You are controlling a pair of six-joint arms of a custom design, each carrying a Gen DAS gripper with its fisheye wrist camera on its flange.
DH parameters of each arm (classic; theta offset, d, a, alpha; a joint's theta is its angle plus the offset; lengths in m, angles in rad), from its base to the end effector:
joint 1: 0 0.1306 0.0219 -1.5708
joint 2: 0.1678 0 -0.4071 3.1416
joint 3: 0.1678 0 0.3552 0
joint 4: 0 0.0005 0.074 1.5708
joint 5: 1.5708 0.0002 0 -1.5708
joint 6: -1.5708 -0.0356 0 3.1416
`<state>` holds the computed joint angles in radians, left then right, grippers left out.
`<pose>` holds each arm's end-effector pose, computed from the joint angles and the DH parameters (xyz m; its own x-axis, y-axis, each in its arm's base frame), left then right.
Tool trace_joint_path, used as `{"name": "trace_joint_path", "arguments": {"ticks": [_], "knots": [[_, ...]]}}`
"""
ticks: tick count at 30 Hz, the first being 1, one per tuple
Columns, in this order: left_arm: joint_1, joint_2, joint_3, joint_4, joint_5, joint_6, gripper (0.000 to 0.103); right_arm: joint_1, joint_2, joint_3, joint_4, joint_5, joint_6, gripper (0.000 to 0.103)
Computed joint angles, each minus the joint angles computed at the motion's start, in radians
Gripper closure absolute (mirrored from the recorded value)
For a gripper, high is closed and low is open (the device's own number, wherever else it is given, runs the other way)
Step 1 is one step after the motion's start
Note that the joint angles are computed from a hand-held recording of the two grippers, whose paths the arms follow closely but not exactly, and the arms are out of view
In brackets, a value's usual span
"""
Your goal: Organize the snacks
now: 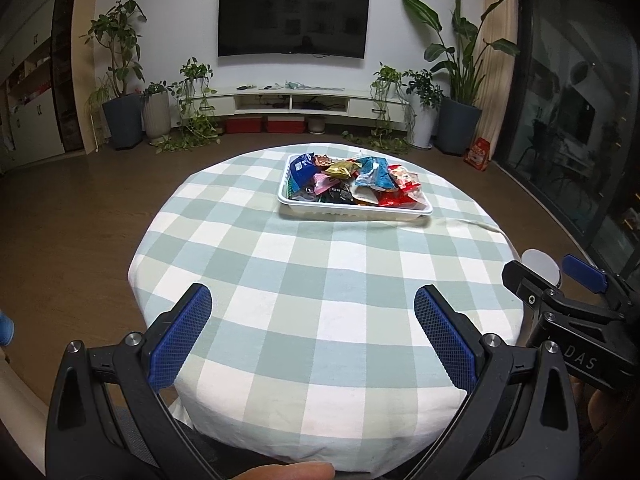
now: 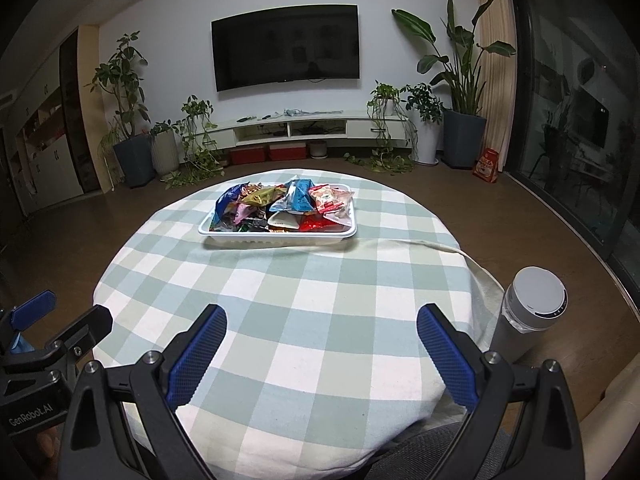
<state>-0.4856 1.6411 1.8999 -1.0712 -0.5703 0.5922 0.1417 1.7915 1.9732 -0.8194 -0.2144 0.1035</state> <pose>0.4798 -0.2321 0.5415 -0.5687 -0.2311 -0.7894 -0.3048 0.9506 -0.0587 0.6056 0.0935 0.5066 -0.5545 -0.1811 -0.8123 -0.3665 0.9294 0.0430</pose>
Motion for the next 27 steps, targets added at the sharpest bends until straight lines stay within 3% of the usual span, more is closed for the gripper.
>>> {"name": "trace_joint_path", "arguments": {"ticks": [27], "knots": [[0.002, -0.003, -0.018, 0.002, -0.023, 0.0, 0.0, 0.017, 0.006, -0.005, -0.039, 0.045, 0.025, 0.005]]}}
